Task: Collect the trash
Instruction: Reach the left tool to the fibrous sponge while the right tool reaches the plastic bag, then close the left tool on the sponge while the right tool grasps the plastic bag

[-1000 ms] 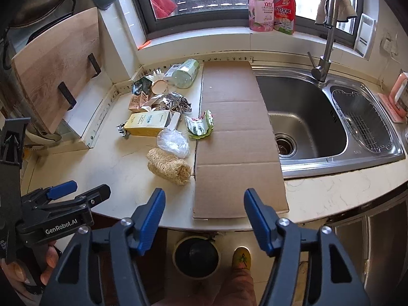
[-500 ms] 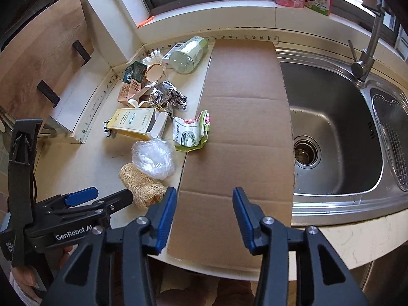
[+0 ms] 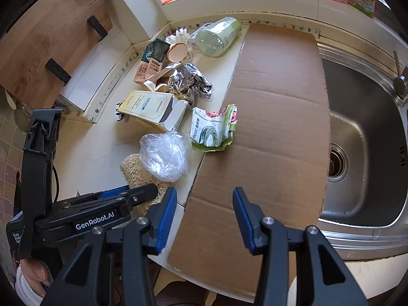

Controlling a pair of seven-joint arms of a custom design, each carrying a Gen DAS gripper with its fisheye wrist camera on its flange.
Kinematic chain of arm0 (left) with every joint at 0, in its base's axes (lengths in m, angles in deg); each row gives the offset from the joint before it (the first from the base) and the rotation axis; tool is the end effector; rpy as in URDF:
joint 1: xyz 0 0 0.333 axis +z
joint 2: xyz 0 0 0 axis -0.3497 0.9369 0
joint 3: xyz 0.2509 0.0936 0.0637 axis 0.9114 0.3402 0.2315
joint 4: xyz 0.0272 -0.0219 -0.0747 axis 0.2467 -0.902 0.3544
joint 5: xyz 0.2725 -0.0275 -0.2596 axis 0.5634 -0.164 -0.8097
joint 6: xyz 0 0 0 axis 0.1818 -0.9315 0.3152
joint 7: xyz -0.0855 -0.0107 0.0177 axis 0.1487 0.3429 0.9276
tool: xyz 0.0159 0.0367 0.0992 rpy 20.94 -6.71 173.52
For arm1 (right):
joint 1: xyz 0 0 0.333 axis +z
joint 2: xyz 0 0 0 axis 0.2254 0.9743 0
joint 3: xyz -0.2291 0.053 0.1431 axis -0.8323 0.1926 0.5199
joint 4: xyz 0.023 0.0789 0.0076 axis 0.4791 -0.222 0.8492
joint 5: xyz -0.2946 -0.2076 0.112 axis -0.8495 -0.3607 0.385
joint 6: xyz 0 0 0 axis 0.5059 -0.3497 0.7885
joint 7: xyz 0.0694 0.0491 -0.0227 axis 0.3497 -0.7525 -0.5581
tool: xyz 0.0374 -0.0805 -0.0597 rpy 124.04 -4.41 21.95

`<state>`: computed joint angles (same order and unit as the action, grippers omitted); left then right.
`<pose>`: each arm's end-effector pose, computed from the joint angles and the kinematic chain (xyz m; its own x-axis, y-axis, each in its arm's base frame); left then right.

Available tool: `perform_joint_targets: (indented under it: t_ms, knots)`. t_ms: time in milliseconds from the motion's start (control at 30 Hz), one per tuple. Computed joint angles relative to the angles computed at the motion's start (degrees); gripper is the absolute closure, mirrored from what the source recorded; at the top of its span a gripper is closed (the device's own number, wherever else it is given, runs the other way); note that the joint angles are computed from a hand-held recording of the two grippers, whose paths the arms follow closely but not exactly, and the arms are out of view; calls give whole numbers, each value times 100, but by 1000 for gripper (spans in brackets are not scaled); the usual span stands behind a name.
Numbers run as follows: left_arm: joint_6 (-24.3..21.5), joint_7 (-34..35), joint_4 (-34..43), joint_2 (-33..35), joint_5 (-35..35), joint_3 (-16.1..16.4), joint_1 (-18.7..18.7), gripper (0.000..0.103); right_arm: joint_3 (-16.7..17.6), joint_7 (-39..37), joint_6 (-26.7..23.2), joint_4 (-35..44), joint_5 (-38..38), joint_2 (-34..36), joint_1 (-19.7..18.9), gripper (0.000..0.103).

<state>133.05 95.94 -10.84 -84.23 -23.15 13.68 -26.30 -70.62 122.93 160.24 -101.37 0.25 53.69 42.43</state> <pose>0.4714 -0.1546 0.6943 -0.1467 -0.9362 0.3195 -0.9821 0.0994 -0.1598 0.3520 0.3130 0.7853 -0.2338 -0.9479 -0.2162 -0.9016 0.2947 -0.3167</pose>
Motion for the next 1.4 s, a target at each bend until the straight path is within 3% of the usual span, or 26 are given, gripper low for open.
perform_joint_targets:
  t_ms: [133, 167, 200, 433, 667, 767, 900, 1033, 1100, 1200, 1233, 1400]
  knots:
    - [254, 137, -199, -272, 439, -4, 37, 77, -33, -193, 317, -75, 193, 62, 8, 57]
    - [281, 170, -254, -349, 544, 11, 55, 91, -43, -247, 380, -79, 233, 97, 9, 57]
    - [312, 186, -293, -398, 550, 44, 73, 92, -55, -293, 446, -86, 268, 126, 9, 57]
    - [437, 158, -405, -547, 780, 148, 206, 94, -190, -476, 997, -327, 595, 227, -56, 50]
    - [600, 327, -783, -841, 779, 242, 301, 92, -261, -604, 1135, -332, 682, 434, -122, 50]
    - [595, 258, -814, -852, 892, 190, 299, 82, -282, -649, 1181, -341, 701, 490, -124, 50]
    - [551, 197, -808, -794, 809, 212, 292, 59, -288, -703, 1155, -325, 706, 562, -105, 50]
    - [596, 148, -852, -751, 938, 160, 284, 46, -291, -794, 1141, -338, 756, 591, -83, 53]
    - [607, 129, -884, -732, 853, 184, 277, 45, -284, -875, 1123, -323, 740, 604, -64, 58]
    - [592, 103, -911, -681, 870, 163, 271, 50, -290, -985, 1178, -382, 781, 582, -58, 73]
    - [575, 105, -926, -665, 881, 155, 265, 64, -297, -1005, 1208, -424, 815, 561, -65, 74]
    - [734, 138, -1065, -756, 817, 174, 258, 69, -281, -1079, 1383, -591, 762, 452, -74, 82]
